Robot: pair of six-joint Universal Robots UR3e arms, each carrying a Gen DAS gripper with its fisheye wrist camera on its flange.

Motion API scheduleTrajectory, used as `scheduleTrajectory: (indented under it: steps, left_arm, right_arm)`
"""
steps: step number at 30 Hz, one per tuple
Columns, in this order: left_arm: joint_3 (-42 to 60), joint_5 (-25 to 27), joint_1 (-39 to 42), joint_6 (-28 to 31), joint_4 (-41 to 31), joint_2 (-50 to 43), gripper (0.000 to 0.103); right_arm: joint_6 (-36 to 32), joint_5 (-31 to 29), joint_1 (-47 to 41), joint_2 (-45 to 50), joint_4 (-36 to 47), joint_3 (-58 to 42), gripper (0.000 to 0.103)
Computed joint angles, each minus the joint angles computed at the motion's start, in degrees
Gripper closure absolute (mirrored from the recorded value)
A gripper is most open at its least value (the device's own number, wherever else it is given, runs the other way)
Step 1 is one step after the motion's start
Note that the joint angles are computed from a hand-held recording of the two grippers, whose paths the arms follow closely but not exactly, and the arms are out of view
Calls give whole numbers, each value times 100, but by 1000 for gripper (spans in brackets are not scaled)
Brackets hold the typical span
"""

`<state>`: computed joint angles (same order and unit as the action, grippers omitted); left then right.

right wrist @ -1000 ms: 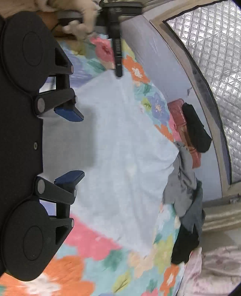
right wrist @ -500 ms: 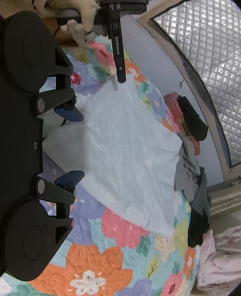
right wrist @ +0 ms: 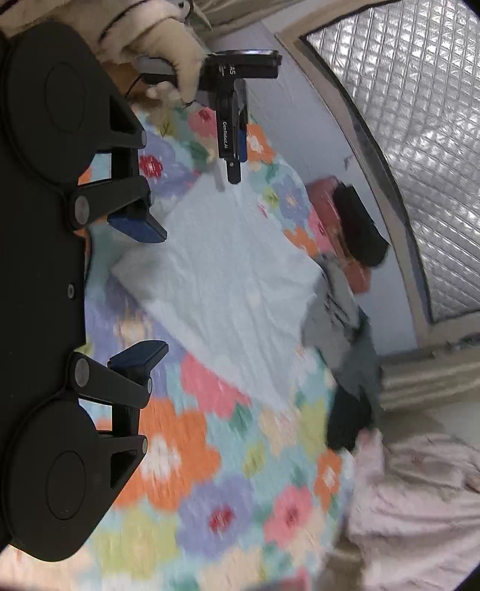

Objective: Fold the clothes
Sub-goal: 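Withdraw both open grippers above the folded sweatshirt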

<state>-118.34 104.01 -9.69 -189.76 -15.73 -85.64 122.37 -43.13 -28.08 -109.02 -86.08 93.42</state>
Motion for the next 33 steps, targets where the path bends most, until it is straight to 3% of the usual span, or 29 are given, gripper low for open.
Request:
scheduleTrajectory:
  steps: [2, 4, 8, 10, 12, 13, 16, 18, 22, 24, 31, 33]
  left_arm:
    - [203, -56, 137, 872, 50, -35, 41]
    - [390, 205, 286, 1790, 221, -72, 41]
    - [807, 229, 1131, 3265, 1, 161, 38]
    - [976, 241, 1535, 3915, -70, 237, 38]
    - [1073, 315, 1823, 4283, -142, 245, 36]
    - [1116, 297, 1948, 4306, -291, 272, 36]
    - [756, -1302, 2702, 3842, -1272, 947, 36]
    - [360, -2069, 2928, 3390, -1651, 1169, 36]
    - [-397, -2170, 2450, 2508, -1177, 1019, 36]
    - [-727, -2310, 2288, 2219, -709, 998, 36]
    - [-731, -2775, 1479, 1903, 198, 336, 36]
    - [-673, -2605, 1216, 1750, 376, 24, 36]
  right_arm:
    - [-507, -21, -495, -211, 912, -517, 39]
    - [-1042, -10, -997, -321, 1869, -1034, 39]
    - [-1956, 75, -1975, -347, 3657, -1820, 39]
    - [-2133, 84, -2251, -393, 3976, -1773, 39]
    - [-1942, 99, -2220, -551, 3549, -1210, 39]
    - [-1743, 111, -2122, -627, 3179, -843, 39]
    - [-540, 147, -1313, -670, 1084, 687, 39]
    - [487, 132, -541, -325, -513, 1545, 39]
    - [2322, -6, 859, 895, -3633, 2492, 39]
    - [2903, -224, 1406, 1376, -4885, 2707, 39]
    - [3324, -1268, 2699, 2122, -7280, 3052, 39]
    - [3553, -1502, 2935, 2325, -7963, 3117, 41]
